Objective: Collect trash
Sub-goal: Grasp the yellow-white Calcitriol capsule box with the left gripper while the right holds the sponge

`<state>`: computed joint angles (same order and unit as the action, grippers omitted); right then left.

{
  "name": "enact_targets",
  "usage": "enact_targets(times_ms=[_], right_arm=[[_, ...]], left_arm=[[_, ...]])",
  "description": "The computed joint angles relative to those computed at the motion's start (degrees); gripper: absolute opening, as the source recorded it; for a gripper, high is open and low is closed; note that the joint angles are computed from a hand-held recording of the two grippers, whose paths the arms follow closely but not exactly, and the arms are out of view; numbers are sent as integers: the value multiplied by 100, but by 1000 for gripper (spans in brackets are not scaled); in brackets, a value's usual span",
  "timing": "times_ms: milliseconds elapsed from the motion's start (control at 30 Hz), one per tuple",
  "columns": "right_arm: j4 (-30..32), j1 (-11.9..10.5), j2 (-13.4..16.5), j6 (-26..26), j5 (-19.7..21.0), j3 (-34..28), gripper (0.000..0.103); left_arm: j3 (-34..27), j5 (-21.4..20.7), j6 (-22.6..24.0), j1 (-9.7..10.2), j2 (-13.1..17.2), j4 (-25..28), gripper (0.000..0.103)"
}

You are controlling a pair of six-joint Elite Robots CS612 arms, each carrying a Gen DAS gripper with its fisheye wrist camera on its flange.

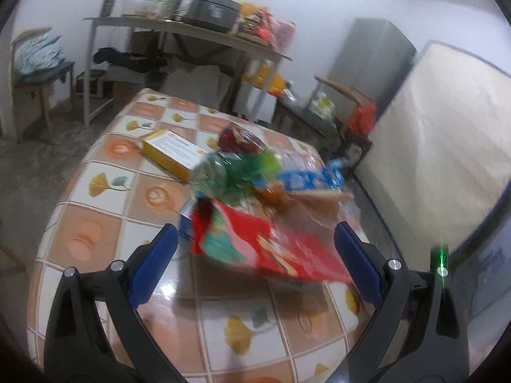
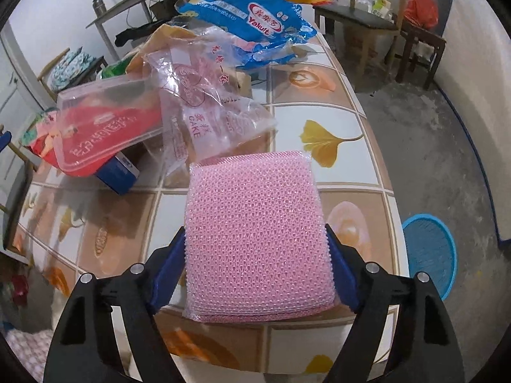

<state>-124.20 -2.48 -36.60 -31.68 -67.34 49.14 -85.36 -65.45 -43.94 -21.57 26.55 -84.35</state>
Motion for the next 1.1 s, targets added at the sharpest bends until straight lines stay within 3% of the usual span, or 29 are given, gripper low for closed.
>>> enact_targets(times_ms=[133, 233, 400, 533, 633, 800, 967, 1100], right_arm=[[96, 6, -13, 44, 28, 7, 78], [158, 21, -1, 42, 39, -17, 78], [154, 45, -15, 79, 127, 9, 78], [132, 57, -36, 142, 137, 52, 78], [108, 45, -41, 246, 140, 68, 78], [148, 12, 5, 384, 149, 0, 78], [101, -5, 30, 431, 181, -18, 78], [66, -19, 41, 463, 226, -19, 78]], left_arm=[[55, 316, 39, 125, -69, 72, 94], [289, 130, -167, 381, -200, 35, 94], [1440, -1622, -1550, 1223, -688, 158, 94], [2771, -2709, -2064, 1621, -1214, 286, 94], [3742, -2887, -2449, 1739, -1653, 486, 94], [4972, -2831, -2564, 1774, -2234, 721, 94], [6061, -2708, -2546, 1758, -2724, 741, 94], [6693, -2348, -2270, 1670, -3031, 689, 94]])
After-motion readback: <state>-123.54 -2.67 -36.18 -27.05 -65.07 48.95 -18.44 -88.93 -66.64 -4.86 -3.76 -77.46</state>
